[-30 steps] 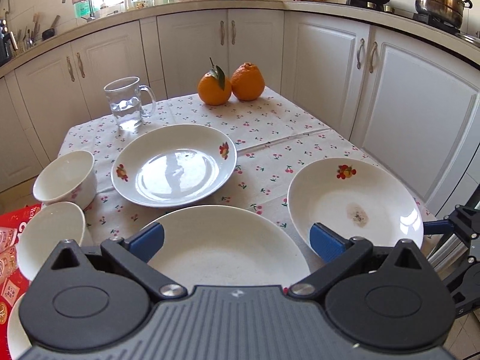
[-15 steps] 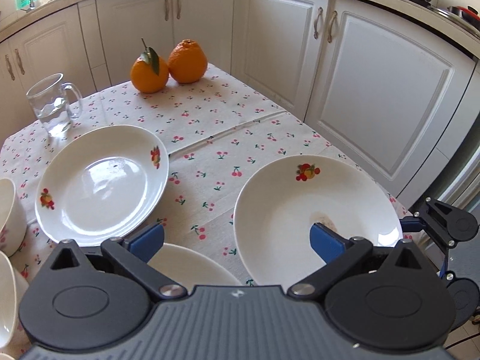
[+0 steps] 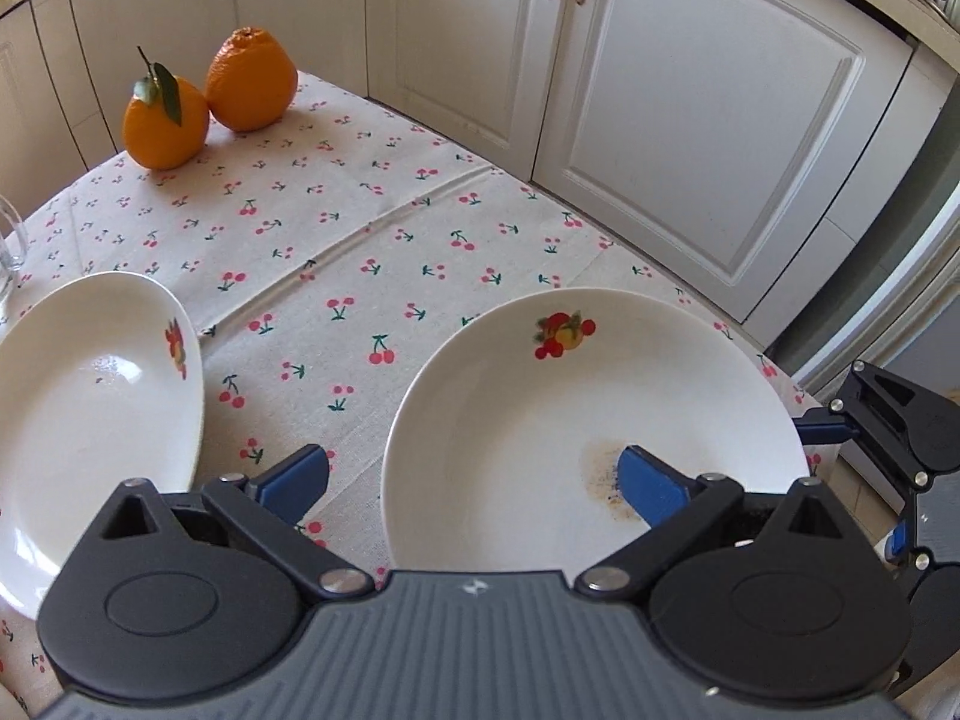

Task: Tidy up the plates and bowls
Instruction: 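Move the left gripper to the stained white plate and close on its rim, then lift the white plate off the cloth with the left gripper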

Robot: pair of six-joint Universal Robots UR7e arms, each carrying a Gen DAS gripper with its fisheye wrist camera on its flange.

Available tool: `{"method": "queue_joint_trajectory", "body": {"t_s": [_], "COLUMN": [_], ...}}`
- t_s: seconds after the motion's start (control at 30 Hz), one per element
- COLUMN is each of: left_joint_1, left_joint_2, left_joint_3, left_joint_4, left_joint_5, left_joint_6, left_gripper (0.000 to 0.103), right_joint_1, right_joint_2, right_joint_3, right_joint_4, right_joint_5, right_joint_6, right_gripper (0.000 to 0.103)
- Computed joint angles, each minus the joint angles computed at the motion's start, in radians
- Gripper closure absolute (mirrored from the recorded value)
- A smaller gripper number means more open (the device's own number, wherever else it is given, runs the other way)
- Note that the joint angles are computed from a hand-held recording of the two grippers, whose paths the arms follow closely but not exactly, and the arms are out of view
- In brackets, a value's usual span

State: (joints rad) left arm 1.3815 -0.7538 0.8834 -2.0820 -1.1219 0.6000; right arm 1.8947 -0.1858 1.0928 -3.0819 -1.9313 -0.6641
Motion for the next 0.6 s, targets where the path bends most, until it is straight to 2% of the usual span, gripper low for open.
{"method": "queue_joint_trajectory", "body": {"t_s": [0.13,0.2,0.23,0.4,0.6], "left_joint_1": [0.0,-0.001,-0.001,-0.003,-0.002], "left_joint_2": [0.035,0.047,0.055,0.077,0.108], "left_joint_3": [-0.067,-0.091,-0.108,-0.152,-0.218], "left_joint_4": [0.078,0.11,0.134,0.191,0.245], "left_joint_5": [0.009,0.016,0.015,0.015,0.012], "left_joint_6": [0.021,0.024,0.026,0.045,0.041], "left_gripper": [0.01,0.02,0.021,0.031,0.037], "right_joint_1": [0.001,0.002,0.003,0.002,0.002], "right_joint_2": [0.0,0.001,0.001,-0.012,-0.025], "right_joint_3": [-0.006,-0.008,-0.007,0.001,0.009], "right_joint_4": [0.015,0.015,0.015,0.034,0.055], "right_joint_5": [0.001,-0.001,-0.001,0.016,0.025], "right_joint_6": [-0.013,-0.023,-0.027,-0.013,-0.014], "right_gripper": [0.0,0.0,0.0,0.005,0.008]}}
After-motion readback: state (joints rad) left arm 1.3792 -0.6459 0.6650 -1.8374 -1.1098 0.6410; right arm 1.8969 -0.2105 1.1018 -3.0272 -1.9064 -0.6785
